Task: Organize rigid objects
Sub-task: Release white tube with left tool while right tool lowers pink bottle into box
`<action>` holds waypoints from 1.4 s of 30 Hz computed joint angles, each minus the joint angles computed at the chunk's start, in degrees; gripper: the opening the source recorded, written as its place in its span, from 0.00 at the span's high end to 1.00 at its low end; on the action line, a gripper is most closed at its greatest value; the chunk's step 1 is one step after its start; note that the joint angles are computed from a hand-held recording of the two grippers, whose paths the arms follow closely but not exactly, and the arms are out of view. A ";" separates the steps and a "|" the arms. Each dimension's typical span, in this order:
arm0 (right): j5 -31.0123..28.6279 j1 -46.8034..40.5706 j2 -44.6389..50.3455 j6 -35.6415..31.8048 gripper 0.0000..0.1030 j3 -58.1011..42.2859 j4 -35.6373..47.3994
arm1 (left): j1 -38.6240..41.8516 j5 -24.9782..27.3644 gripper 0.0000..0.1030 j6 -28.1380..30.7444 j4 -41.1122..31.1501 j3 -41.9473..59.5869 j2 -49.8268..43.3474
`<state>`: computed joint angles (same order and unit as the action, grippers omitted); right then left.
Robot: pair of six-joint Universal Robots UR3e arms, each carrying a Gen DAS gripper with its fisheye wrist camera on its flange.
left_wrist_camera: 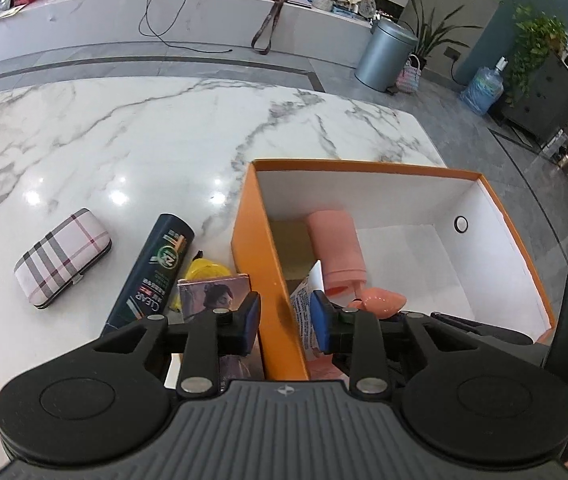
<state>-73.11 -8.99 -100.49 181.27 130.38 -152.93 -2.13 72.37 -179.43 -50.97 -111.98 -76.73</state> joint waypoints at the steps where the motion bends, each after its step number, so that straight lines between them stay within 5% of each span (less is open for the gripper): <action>1: -0.56 0.56 0.32 -0.37 0.74 -0.17 -0.31 | 0.23 -0.18 0.66 0.09 0.00 -0.16 0.15; 17: -1.55 1.71 -4.99 -3.55 0.65 -0.75 7.87 | 2.04 -2.07 0.66 0.58 -2.69 -2.98 4.79; 26: -3.66 1.61 -8.74 -2.04 0.29 -1.00 10.86 | 2.26 -1.88 0.66 0.22 -3.48 -4.03 7.23; 42: -6.00 3.29 -18.31 -2.24 0.24 0.97 5.80 | 11.13 -6.87 0.66 5.03 -11.67 -4.73 20.57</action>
<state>-79.11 -5.70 -118.80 179.03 131.35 -147.13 9.00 65.50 -174.40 -62.63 -116.71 -56.16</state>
